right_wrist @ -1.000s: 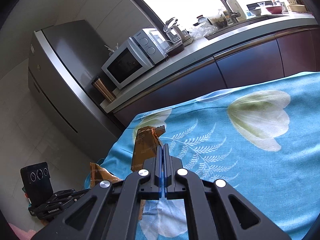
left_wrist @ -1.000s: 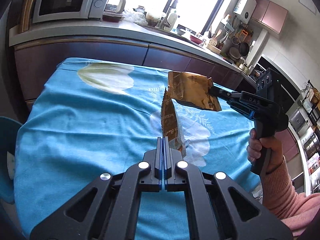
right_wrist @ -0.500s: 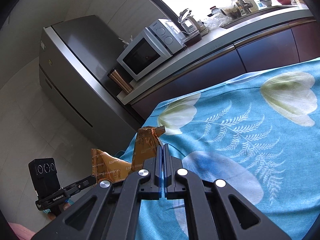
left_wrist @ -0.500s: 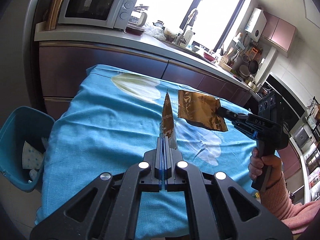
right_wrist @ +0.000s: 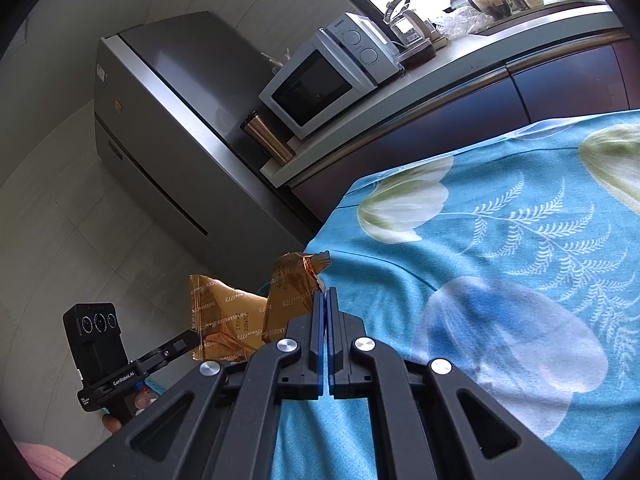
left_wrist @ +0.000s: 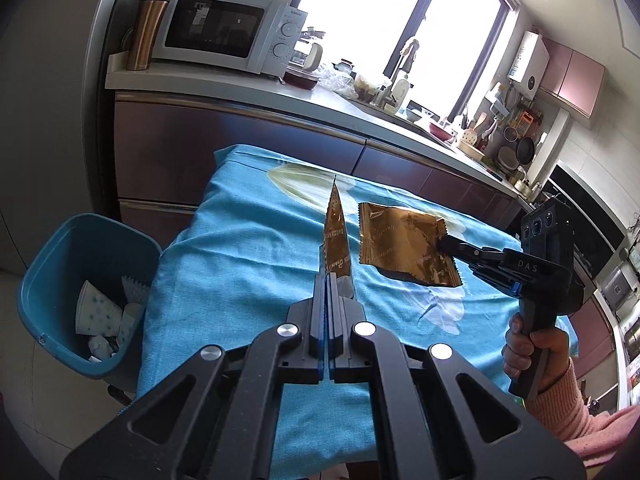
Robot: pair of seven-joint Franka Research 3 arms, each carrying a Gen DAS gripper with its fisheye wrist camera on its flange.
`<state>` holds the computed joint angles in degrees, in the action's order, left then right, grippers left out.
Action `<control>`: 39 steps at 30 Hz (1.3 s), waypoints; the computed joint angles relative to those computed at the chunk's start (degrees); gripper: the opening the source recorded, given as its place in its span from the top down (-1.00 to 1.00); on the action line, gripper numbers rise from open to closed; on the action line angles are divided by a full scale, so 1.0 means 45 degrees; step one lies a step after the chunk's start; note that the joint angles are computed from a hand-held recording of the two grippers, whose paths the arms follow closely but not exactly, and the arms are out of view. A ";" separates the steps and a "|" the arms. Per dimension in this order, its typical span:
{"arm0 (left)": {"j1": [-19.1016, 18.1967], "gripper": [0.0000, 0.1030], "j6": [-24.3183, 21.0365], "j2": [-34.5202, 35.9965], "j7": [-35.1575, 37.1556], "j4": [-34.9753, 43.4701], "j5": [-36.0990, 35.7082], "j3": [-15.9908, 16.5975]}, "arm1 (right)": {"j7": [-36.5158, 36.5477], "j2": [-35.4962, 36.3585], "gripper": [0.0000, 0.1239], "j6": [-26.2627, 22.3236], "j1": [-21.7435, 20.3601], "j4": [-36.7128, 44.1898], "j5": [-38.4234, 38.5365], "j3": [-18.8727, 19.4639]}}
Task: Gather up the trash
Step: 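Lift and carry both gold wrappers over the teal bin with both tools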
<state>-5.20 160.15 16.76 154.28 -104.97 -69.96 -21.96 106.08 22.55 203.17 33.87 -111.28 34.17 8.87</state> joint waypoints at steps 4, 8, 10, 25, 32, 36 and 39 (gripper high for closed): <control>0.0107 0.98 0.0102 -0.0200 0.0089 -0.0190 -0.0147 0.0106 | 0.0007 0.0259 0.99 -0.0298 -0.0021 0.0442 -0.0310 0.0038; 0.0143 0.98 0.0217 -0.0268 0.0003 -0.0261 -0.0155 0.0237 | 0.0027 0.0474 0.99 -0.0590 -0.0025 0.0820 -0.0561 0.0064; 0.0190 0.98 0.0228 -0.0270 -0.0011 -0.0256 -0.0182 0.0276 | 0.0095 0.0605 0.99 -0.0711 -0.0099 0.1013 -0.0749 0.0159; 0.0496 0.98 0.0689 -0.0419 0.0428 -0.0285 -0.1030 0.0621 | 0.0449 0.1538 0.99 -0.1760 -0.0549 0.2543 -0.1990 0.0570; 0.0641 0.98 0.0948 -0.0376 0.0446 -0.0232 -0.1179 0.0722 | 0.0401 0.2060 0.99 -0.2330 -0.0687 0.3432 -0.2408 0.0769; 0.0749 0.98 0.1061 -0.0376 0.0541 -0.0255 -0.1302 0.0741 | 0.0309 0.2415 0.99 -0.2751 -0.0635 0.4066 -0.2537 0.0765; 0.0808 0.98 0.1147 -0.0335 0.0554 -0.0250 -0.1345 0.0769 | 0.0217 0.2625 0.99 -0.2982 -0.0678 0.4425 -0.2614 0.0849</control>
